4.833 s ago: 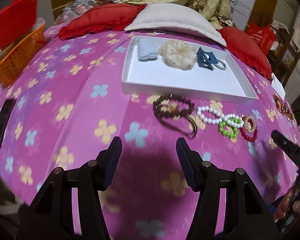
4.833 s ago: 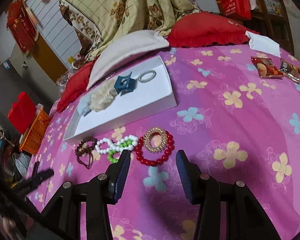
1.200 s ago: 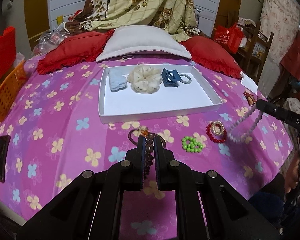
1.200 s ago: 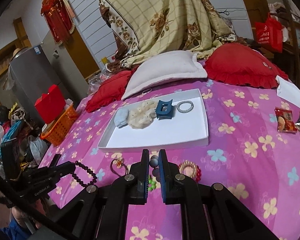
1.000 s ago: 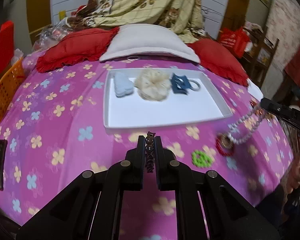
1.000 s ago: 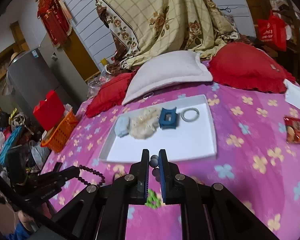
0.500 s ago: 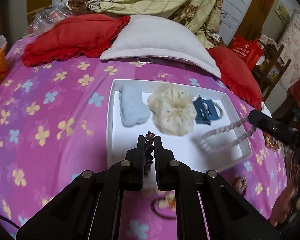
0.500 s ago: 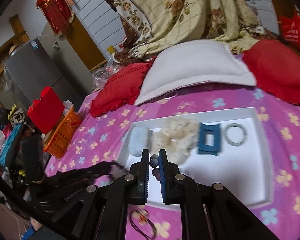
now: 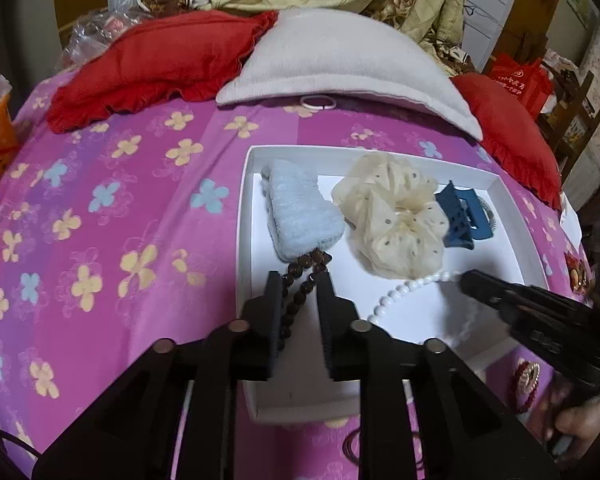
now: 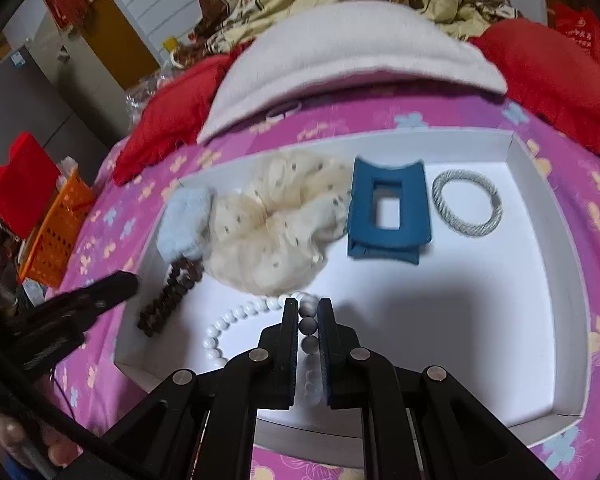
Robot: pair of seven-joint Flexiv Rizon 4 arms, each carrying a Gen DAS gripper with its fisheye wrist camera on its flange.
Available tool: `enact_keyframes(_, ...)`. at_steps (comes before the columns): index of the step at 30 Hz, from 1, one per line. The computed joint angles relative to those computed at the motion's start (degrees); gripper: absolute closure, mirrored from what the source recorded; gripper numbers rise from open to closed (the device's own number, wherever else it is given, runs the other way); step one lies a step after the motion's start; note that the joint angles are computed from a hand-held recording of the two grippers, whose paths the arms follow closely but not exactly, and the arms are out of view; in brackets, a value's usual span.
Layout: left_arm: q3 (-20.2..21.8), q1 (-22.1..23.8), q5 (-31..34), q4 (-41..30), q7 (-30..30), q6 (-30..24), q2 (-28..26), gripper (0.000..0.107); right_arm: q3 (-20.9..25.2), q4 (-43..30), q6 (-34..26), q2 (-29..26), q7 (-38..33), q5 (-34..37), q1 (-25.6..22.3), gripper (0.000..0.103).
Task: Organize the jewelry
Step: 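Open both tools to drop the bracelet and pearl strand in the tray, then withdraw both open tools from the tray toward the remaining jewelry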
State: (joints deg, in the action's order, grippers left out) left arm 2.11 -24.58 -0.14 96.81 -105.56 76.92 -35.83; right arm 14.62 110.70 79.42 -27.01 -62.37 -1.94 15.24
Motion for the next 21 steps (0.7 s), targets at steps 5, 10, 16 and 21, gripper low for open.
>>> enact_keyframes(5,3.38,-2.78,2.88,6.0,-3.31,3.48,5.21,0.083,1.16,-2.16,-1.87,-1.46,-1.58,-0.37,0.55,0.094)
enact_keyframes(10,12.92,-10.5,11.63,11.45,-13.46,6.62,10.24,0.065,1.71,-4.68,-3.32,-3.19,-2.46,-0.34,1.8,0.094)
enact_keyframes(16,17.0,-13.98,19.18,15.6,-23.33,3.23,14.54,0.062,1.03,-1.15,0.5,0.27,-2.04,0.62,3.21,0.063)
enact_keyframes(21,17.19,-14.58,25.05,18.15,-31.76,1.48,18.06,0.062,-4.41,10.99,7.82,9.65,3.16,-3.77,7.36,0.061)
